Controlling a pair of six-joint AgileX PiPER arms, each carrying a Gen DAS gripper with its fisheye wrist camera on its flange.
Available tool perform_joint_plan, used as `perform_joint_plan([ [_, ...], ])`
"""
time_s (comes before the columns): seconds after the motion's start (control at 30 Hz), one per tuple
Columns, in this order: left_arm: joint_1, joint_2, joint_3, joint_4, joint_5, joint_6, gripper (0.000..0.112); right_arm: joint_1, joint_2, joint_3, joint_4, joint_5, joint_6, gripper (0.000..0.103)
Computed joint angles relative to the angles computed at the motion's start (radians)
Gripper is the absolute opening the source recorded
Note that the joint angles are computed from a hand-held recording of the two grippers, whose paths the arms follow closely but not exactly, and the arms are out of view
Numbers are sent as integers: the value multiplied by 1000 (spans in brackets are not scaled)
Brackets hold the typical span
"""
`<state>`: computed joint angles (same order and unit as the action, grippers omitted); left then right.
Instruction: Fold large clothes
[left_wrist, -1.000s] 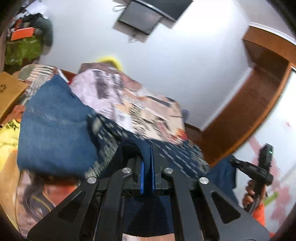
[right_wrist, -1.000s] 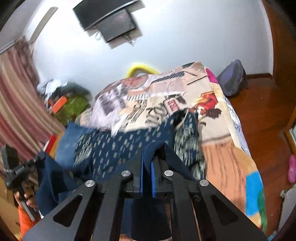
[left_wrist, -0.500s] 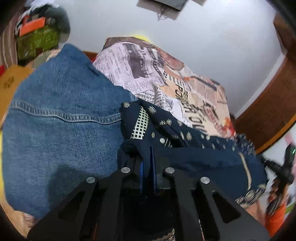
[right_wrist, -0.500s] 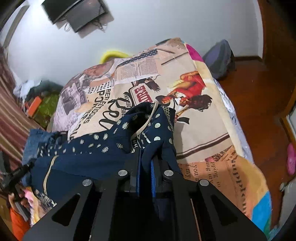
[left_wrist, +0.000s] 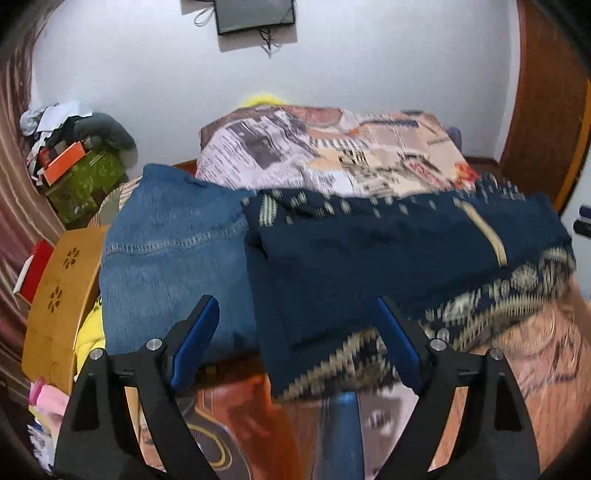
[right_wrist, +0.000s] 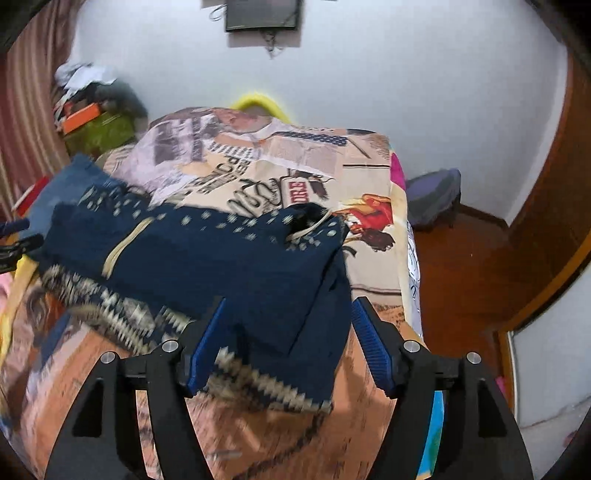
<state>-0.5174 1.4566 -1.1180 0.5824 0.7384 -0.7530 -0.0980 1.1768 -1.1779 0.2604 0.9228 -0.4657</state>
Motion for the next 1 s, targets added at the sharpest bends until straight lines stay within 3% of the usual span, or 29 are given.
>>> perform_joint_plan([
  [0.33,6,104,16,76,40,-61,85,7,37,107,-20,-23,85,65],
  [0.57,30,175,-93,114,15,-45,86,35,159,-5,-8,-5,109,65],
  [0.67,65,247,-199,86,12,20,86,44,242,-90,8,29,126,72],
  [0.87,175,461,-539,-58,108,171,86,2,478,-401,54,166,188,73],
  [1.0,248,543,-721,-149,149,208,86,4,526,-527,-5,103,289,73],
])
